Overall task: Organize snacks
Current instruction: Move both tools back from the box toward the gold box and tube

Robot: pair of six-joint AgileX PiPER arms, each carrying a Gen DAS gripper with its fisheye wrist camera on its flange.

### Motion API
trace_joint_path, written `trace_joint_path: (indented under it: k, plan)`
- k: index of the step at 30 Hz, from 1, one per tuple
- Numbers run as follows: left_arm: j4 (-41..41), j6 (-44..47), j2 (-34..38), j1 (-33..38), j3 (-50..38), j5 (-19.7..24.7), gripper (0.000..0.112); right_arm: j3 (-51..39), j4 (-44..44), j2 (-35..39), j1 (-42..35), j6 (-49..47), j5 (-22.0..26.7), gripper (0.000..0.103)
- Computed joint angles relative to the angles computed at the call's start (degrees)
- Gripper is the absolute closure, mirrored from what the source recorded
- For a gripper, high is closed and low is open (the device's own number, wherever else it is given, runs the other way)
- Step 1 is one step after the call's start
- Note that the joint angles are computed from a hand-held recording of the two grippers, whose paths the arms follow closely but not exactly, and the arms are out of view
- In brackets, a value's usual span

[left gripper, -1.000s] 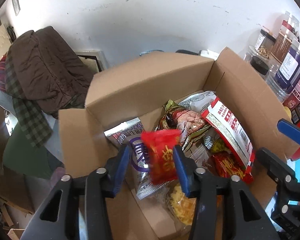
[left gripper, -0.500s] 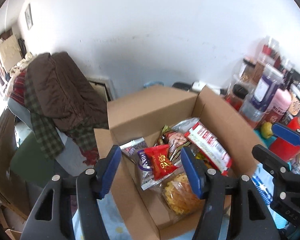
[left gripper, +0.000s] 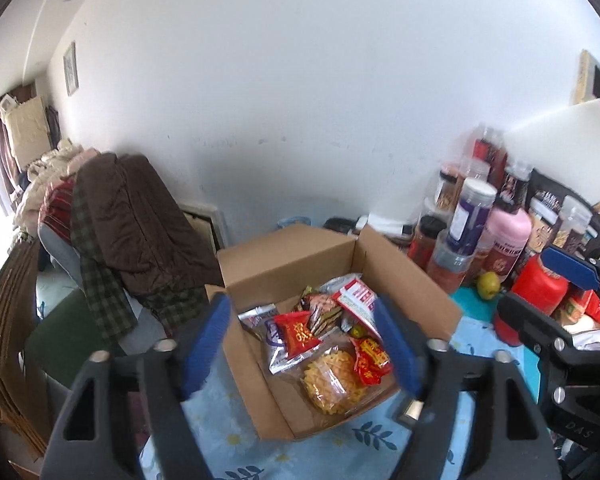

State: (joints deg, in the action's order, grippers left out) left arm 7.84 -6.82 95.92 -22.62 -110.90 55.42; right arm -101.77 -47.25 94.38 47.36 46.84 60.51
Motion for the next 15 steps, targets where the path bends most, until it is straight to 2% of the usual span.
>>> trace_joint_path:
  k: [2, 6, 9, 15]
  plan:
    - [1.85, -1.22, -2.91, -0.83, 2.93, -2.02, 0.032, 2.2, -2.72, -2.07, 1.99, 2.45, 0.79, 0.029]
    - [1.11, -0.73, -6.72, -1.49, 6.08, -3.11, 0.031, 5.19, -6.64, -5.26, 5.62, 6.31, 2.91, 0.022]
    - [1.26, -0.7, -9.85, -2.22, 9.13, -4.67, 0.031, 8.25, -9.93, -8.03, 8.45, 9.63, 3.99, 0.013]
    - [-0.32, 0.45, -15.19, -3.68, 14.68, -7.29, 0.031, 12.25, -14.89, -11.27, 13.9, 14.61, 9.05, 0.01]
